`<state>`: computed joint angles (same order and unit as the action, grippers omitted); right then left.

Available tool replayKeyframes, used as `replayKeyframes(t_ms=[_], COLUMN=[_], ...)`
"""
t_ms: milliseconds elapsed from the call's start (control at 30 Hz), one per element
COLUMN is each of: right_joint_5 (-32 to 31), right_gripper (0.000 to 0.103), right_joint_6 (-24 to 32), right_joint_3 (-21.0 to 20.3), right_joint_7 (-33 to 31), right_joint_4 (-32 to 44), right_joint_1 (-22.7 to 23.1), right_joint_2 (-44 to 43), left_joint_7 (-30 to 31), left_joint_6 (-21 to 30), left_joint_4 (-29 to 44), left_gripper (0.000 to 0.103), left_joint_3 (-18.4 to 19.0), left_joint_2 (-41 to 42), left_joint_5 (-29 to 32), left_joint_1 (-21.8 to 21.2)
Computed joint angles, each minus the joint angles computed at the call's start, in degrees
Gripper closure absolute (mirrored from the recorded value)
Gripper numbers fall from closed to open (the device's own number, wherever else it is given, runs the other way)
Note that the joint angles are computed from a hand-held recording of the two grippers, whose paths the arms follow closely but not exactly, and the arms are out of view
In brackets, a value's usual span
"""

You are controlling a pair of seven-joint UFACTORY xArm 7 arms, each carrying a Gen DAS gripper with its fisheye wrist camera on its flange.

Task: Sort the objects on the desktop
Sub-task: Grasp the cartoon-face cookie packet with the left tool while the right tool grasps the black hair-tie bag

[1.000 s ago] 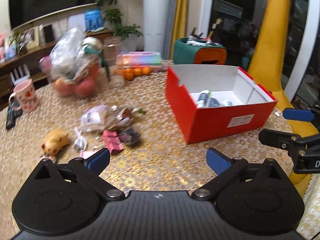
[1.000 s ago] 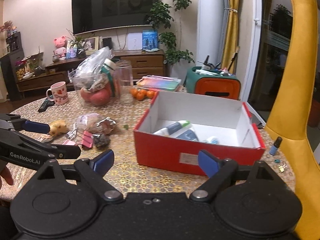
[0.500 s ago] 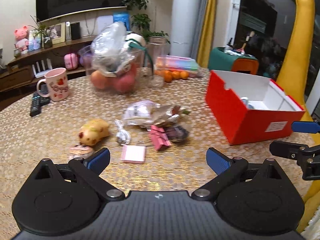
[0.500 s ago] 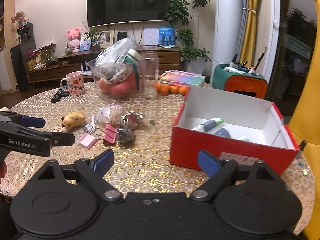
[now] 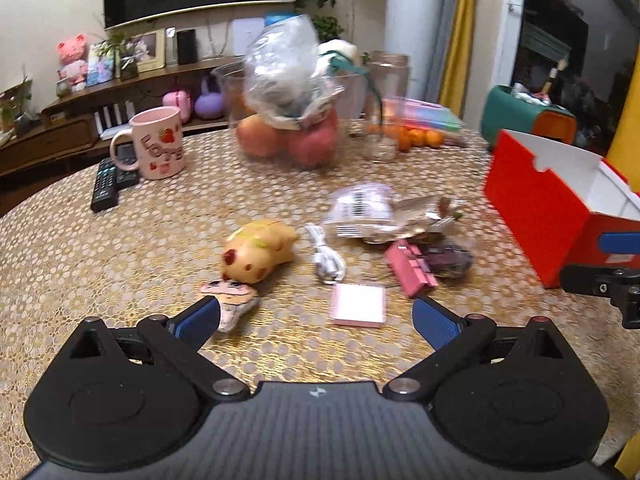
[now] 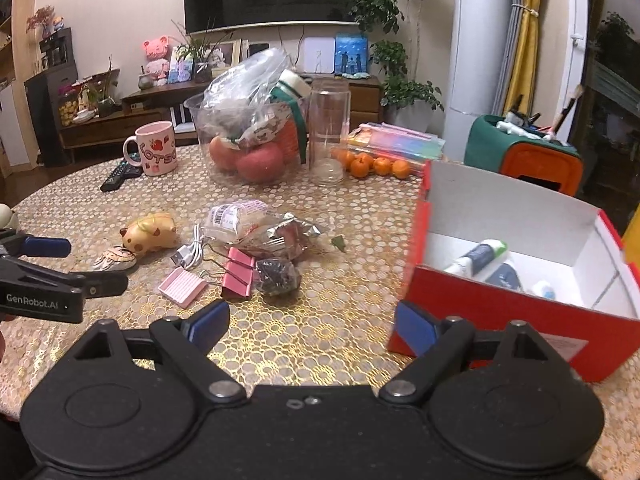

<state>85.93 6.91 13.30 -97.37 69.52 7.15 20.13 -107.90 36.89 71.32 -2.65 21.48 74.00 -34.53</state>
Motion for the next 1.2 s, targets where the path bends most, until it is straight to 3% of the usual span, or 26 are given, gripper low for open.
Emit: replayKeyframes(t_ms=[267, 567, 967, 1200], right_joint_5=[-12.3, -28.2, -41.8, -47.5], right_gripper=[0.018, 0.026, 0.038, 0.048], right_joint_6=[-2.7, -2.1, 0.3, 0.6], right_joint_3=[1.8, -0.8, -4.1, -3.2], right_joint_7=[10.9, 26.8, 42.8, 48.3], right_joint_4=[6.3, 11.8, 17.9, 19.3], right_joint_1=[1.1, 4.3, 6.7, 5.9], right_joint_2=[7.7, 14.1, 20.1, 22.0], left_joint_7=[-1.2, -3.4, -5.0, -6.7], left_joint_6=[-3.9, -6.4, -10.0, -11.3], left_joint_4=[-1.8, -2.3, -1.6, -1.9], left_gripper=[0.000, 0.000, 0.002, 0.014], left_joint_3=[2.0, 3.3, 4.5, 4.8], left_joint_2=[1.3, 2.5, 4.7, 5.1], left_joint_5=[1.3, 4.0, 5.8, 6.9], left_joint_1=[3.1, 5.1, 6.3, 7.2])
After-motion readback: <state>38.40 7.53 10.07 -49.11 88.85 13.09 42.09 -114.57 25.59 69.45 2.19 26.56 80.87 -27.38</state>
